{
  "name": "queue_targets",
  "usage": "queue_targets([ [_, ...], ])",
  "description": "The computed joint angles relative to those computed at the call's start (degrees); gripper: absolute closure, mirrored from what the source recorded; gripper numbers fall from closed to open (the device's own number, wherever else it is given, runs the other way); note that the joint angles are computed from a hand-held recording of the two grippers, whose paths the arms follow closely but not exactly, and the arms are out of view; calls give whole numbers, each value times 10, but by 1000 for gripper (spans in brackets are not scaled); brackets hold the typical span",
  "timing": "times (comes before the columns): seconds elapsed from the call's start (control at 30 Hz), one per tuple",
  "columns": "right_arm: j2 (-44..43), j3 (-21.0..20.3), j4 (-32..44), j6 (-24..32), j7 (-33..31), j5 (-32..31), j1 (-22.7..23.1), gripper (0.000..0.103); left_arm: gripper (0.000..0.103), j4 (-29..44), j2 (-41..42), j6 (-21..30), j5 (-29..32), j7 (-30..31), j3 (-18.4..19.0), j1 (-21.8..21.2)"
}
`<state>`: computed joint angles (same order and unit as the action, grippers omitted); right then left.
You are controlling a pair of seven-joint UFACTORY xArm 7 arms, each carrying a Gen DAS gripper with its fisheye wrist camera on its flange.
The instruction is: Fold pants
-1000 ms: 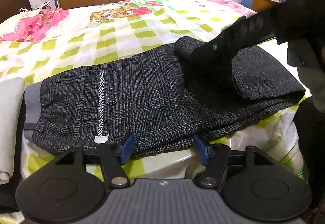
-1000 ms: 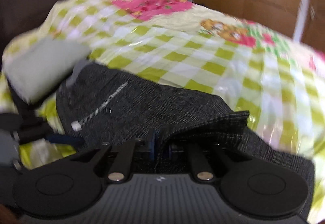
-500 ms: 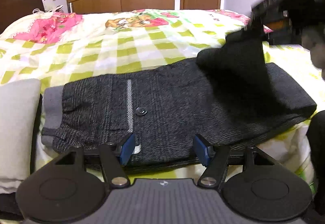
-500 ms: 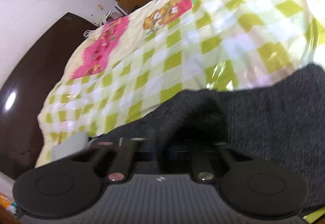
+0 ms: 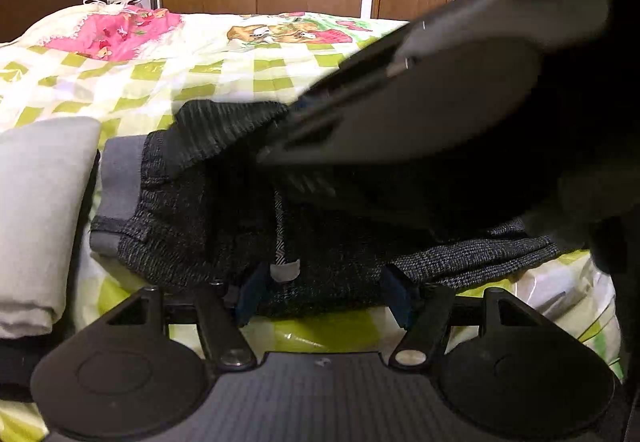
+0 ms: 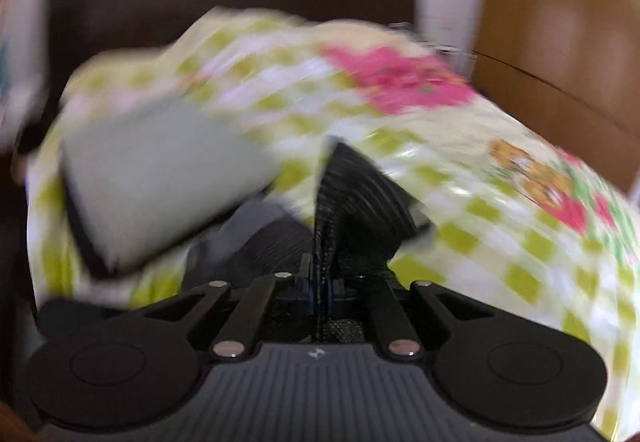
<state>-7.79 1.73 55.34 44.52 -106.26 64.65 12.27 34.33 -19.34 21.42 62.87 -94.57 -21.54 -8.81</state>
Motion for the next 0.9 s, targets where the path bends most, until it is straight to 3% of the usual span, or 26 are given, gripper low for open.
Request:
queue_targets([
  [0.2, 2, 6, -25, -24, -21, 4, 6, 97, 27, -7, -4, -17, 26, -25, 0, 9],
  [0.43, 6, 6, 25, -7, 101, 20, 4, 97, 27, -11, -2, -18, 57, -64, -4, 10],
  [0.67, 11, 33, 9, -49, 49, 58, 38, 97, 25, -18, -6, -12, 56, -63, 4, -5],
  [0.8, 47, 42, 23, -29, 123, -37, 40, 90, 25, -30, -23, -17, 55, -76, 3, -5],
  [0.9, 51, 32, 37, 30, 153, -55, 25, 85, 25, -55, -60, -17, 20, -59, 6, -12],
])
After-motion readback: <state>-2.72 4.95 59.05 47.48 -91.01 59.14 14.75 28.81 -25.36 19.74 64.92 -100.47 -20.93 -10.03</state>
